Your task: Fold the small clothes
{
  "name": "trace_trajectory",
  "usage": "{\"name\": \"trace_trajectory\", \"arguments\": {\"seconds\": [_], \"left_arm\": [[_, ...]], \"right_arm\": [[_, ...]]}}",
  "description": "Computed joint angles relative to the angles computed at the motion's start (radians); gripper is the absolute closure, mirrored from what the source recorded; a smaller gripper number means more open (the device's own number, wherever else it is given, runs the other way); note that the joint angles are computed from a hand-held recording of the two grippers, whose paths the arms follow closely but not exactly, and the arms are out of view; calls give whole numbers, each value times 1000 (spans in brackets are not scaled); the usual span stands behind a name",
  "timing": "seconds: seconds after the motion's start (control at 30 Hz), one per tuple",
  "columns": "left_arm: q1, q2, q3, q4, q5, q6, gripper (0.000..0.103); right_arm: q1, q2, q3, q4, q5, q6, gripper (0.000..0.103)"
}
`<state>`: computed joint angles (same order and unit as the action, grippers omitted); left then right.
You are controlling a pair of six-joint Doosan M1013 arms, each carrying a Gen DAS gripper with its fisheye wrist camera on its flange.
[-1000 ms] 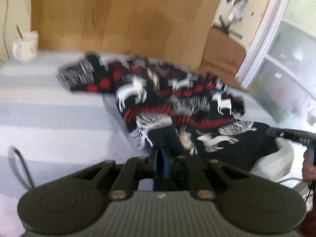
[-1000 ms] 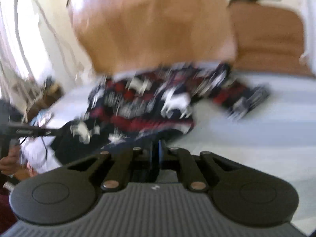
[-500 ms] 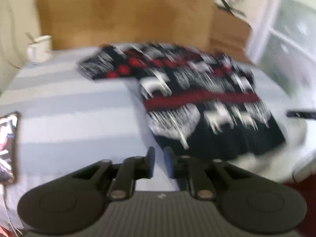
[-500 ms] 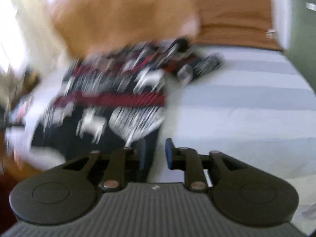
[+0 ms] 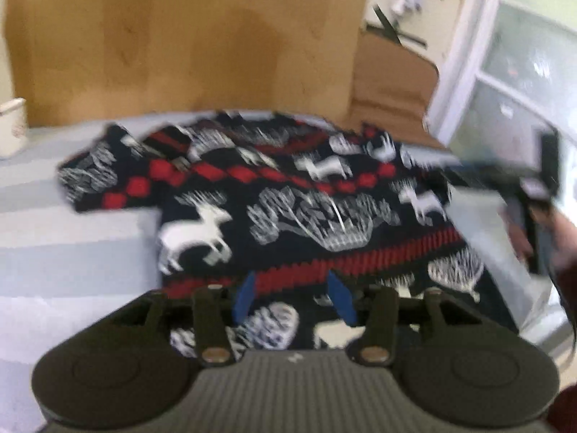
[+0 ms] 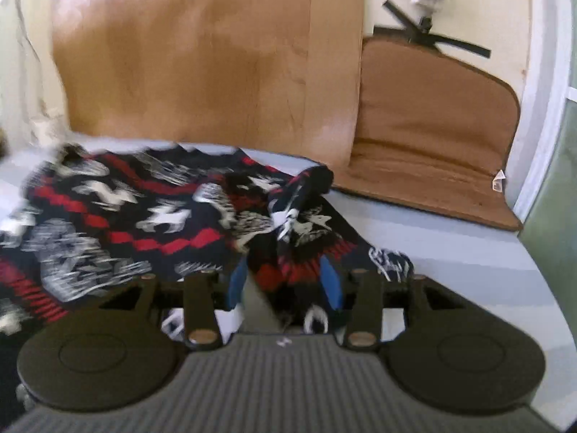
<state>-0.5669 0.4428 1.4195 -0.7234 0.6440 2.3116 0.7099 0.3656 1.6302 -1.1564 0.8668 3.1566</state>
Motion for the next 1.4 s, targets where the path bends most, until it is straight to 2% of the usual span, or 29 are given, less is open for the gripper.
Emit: {"name": "trace_trajectory", "arguments": {"seconds": [0.03, 0.07, 0.1, 0.17, 0.23, 0.3, 0.37, 0.5, 0.57, 0.63, 0.7, 0.8, 0.87, 0.93, 1.0, 1.1, 1.13, 1.2, 1.3, 1.4], "left_arm": [[-4, 4, 0, 17, 11, -3, 54], [-8, 8, -1, 38, 21, -12, 53], [-15, 10, -1, 63, 27, -30, 53], [-20, 10, 7, 94, 33, -44, 52], [-20, 13, 11, 87, 42, -36, 49], [-20, 13, 17, 68, 41, -15, 44], [-23, 12, 20, 58, 44, 7, 37], [-24, 13, 17, 39, 67, 33, 32], [-18, 14, 8, 38, 89, 22, 32], [1, 12, -2, 8, 114, 17, 32], [25, 1, 2, -39, 82, 21, 32], [70, -11, -4, -89, -2, -47, 24], [88, 0, -30, -38, -55, -171, 19], [102, 30, -79, 29, -70, -287, 17], [116, 72, -139, 64, -53, -367, 13], [130, 147, -241, 80, -3, -459, 10], [130, 168, -269, 94, 10, -497, 5], [133, 210, -324, 93, 43, -563, 4], [134, 266, -401, 5, 120, -538, 1], [117, 327, -508, 20, 203, -609, 0]], "right_arm": [[-18, 15, -19, 33, 5, -28, 68], [-36, 28, -29, 59, 10, -49, 85], [-45, 35, -33, 73, 34, -64, 95], [-51, 32, -15, -6, 108, 48, 95], [-55, -15, 47, -113, 210, 261, 95], [-66, -56, 101, -159, 324, 420, 95], [-91, -88, 143, -126, 387, 499, 95], [-130, -91, 178, 1, 424, 529, 93], [-139, -110, 212, 34, 347, 596, 81], [-136, -135, 243, 51, 271, 670, 49], [-106, -149, 259, 28, 267, 717, 48], [-52, -173, 285, -11, 245, 760, 47], [-15, -189, 303, -89, 177, 801, 47], [19, -212, 327, -165, 42, 807, 47], [33, -227, 347, -227, -119, 811, 47], [57, -212, 328, -192, -254, 719, 47], [69, -202, 316, -164, -264, 676, 47], [80, -185, 294, -133, -273, 642, 47], [88, -171, 283, -120, -276, 667, 47], [81, -163, 276, -114, -275, 691, 47]]}}
